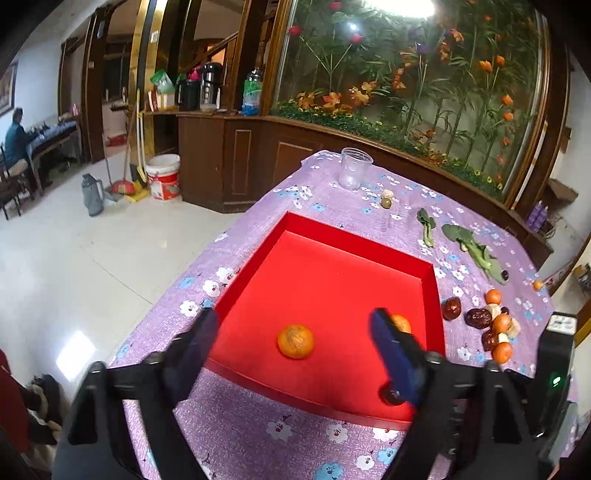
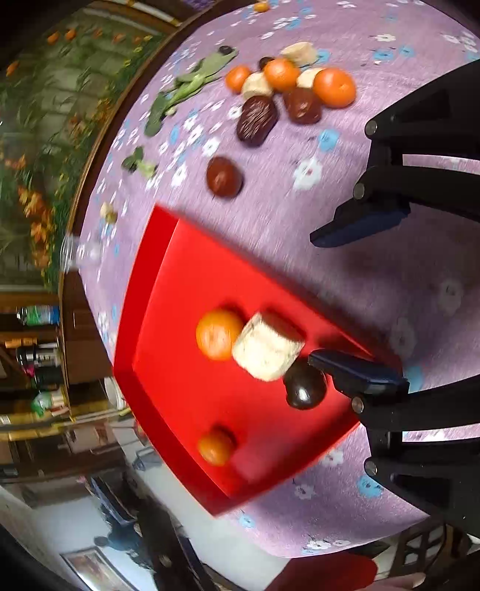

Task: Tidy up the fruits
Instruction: 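Move both grippers back to the fruit pile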

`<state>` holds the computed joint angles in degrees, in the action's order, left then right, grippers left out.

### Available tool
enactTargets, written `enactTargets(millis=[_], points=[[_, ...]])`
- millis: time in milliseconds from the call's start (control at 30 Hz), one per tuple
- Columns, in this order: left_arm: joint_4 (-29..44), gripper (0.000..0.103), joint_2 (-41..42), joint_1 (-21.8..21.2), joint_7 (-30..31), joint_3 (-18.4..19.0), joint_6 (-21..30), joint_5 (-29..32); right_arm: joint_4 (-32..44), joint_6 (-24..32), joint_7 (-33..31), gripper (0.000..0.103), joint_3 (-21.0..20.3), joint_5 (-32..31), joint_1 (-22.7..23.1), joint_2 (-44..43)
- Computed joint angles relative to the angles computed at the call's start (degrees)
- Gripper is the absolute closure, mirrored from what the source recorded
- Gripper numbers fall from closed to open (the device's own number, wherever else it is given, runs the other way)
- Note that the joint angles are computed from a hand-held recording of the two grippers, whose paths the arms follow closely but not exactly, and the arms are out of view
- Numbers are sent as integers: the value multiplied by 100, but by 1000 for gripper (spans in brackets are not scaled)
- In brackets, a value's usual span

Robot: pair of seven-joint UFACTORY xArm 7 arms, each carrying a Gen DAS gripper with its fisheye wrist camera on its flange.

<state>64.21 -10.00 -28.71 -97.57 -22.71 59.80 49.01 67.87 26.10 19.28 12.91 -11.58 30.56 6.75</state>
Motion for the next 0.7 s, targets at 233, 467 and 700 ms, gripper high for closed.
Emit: enactTargets(millis=[233, 467, 700], points=[[640, 16, 541, -358, 291, -88, 448, 206, -850, -679, -550, 37, -2, 1124, -351, -832], [1277, 16, 1057, -966, 555, 73, 907, 586, -1889, -1191, -582, 27, -279, 1513, -744, -1799], [1381, 16, 1199, -1113, 730, 334, 111, 393, -2625, -1173, -362, 27, -341, 1048, -1443, -2606]])
